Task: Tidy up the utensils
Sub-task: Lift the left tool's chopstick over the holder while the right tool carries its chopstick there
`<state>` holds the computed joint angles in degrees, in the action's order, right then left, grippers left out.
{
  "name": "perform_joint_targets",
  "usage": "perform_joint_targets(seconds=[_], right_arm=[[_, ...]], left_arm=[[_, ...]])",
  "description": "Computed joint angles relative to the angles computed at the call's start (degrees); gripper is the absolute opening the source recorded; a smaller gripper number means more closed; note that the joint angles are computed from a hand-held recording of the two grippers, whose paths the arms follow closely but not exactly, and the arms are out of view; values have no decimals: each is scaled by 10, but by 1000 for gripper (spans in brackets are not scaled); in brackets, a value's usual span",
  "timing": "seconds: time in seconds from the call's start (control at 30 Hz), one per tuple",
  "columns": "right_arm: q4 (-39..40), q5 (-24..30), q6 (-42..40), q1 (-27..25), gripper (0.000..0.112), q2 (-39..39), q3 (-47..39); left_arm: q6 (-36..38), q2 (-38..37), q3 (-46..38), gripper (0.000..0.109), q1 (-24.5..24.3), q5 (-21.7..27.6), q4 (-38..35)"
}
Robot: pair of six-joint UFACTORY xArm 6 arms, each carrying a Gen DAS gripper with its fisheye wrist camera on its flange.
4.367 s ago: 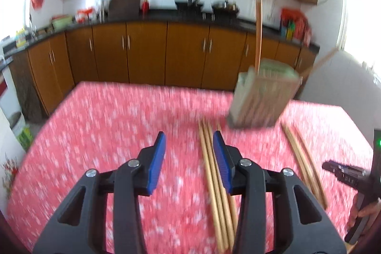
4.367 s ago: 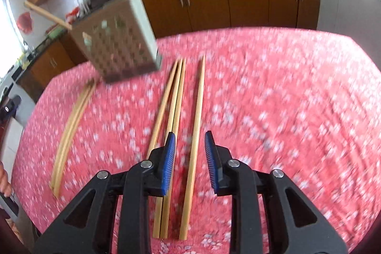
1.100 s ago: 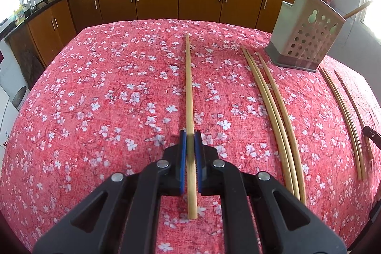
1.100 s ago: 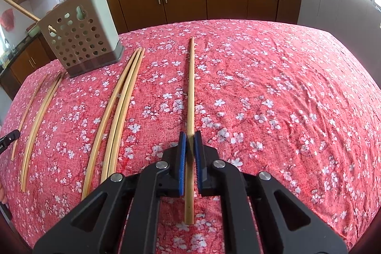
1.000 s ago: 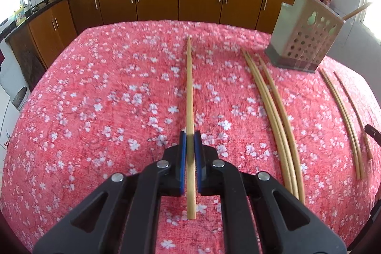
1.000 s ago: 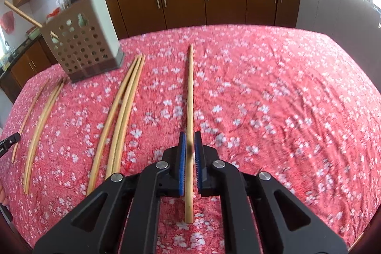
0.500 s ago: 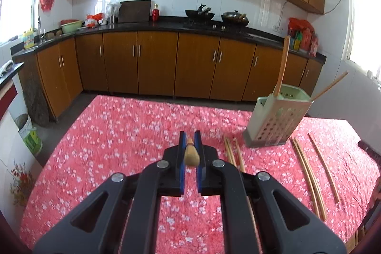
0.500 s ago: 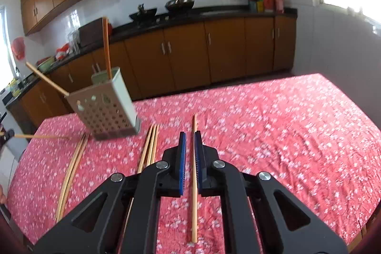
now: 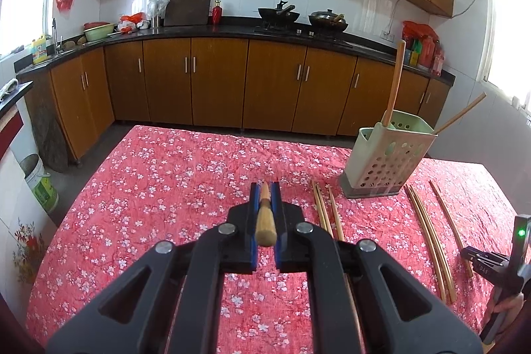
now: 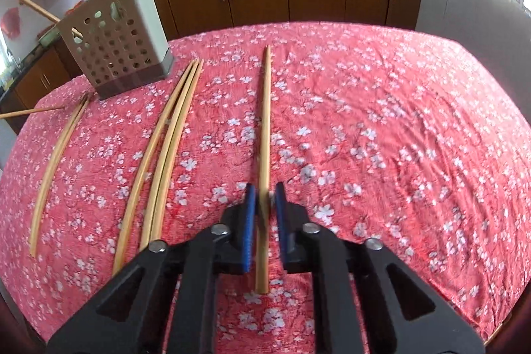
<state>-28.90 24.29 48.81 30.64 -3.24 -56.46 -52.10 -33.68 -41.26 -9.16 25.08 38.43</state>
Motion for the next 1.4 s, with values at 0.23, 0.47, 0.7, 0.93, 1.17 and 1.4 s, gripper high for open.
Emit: perform_joint_targets(seconds=[0.23, 0.47, 0.7, 0.93, 1.17, 1.4], right_arm=[[-31, -19, 32, -14, 8, -29, 10], [-181, -62, 171, -34, 7, -86, 1], [-283, -69, 259, -42, 7, -97, -27], [-293, -100, 278, -48, 7, -100, -52], [-326, -168, 308, -44, 7, -82, -126], [-505, -185, 471, -28, 7, -15, -255]], left_arm=[[-6, -1, -4, 8, 0, -1, 7], [-13, -10, -14, 8, 1, -7, 18], [-9, -10, -23, 8, 3, -18, 14], [47, -8, -42, 8, -4, -37, -40], [98, 17, -101, 8, -48, -58, -88], [1, 84, -195, 8, -73, -96, 22]])
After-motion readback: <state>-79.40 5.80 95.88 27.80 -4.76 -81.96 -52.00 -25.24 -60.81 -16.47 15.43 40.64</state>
